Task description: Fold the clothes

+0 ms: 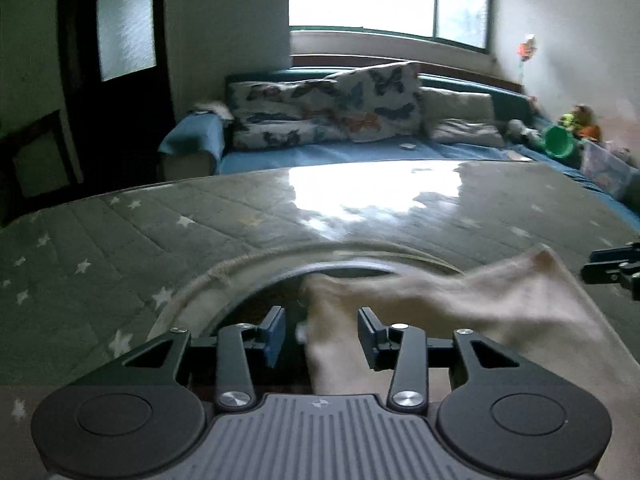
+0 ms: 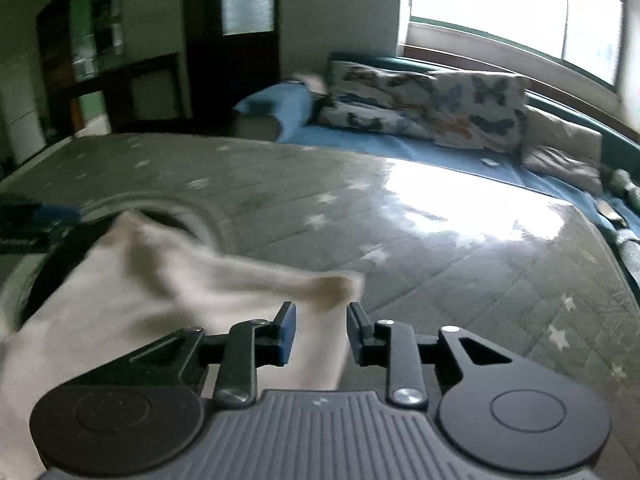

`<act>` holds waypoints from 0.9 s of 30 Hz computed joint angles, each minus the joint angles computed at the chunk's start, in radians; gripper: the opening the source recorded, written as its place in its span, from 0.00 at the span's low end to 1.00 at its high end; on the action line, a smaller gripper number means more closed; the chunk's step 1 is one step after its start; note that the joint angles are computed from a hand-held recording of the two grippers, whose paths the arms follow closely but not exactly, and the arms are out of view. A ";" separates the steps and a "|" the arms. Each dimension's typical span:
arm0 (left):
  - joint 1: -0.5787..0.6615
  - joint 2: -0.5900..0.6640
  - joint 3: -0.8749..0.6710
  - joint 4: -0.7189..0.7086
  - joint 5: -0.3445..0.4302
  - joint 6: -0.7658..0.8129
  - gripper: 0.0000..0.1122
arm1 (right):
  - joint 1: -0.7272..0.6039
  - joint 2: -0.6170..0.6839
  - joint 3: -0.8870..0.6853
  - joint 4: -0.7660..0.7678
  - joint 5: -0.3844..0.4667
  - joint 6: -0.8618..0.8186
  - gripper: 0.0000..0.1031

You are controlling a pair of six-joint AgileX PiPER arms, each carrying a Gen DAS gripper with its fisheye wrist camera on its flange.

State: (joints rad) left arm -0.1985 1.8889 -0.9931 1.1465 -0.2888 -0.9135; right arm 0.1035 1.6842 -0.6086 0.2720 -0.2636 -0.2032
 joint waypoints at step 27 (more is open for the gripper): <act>0.404 -0.359 0.755 0.007 -0.449 0.392 0.38 | 0.698 -0.291 0.490 0.588 -0.358 -0.120 0.34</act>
State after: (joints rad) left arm 0.2054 1.5302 -0.2377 1.1530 -0.7380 -0.5211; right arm 0.8017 1.3931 -0.1184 0.8604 -0.6219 -0.3227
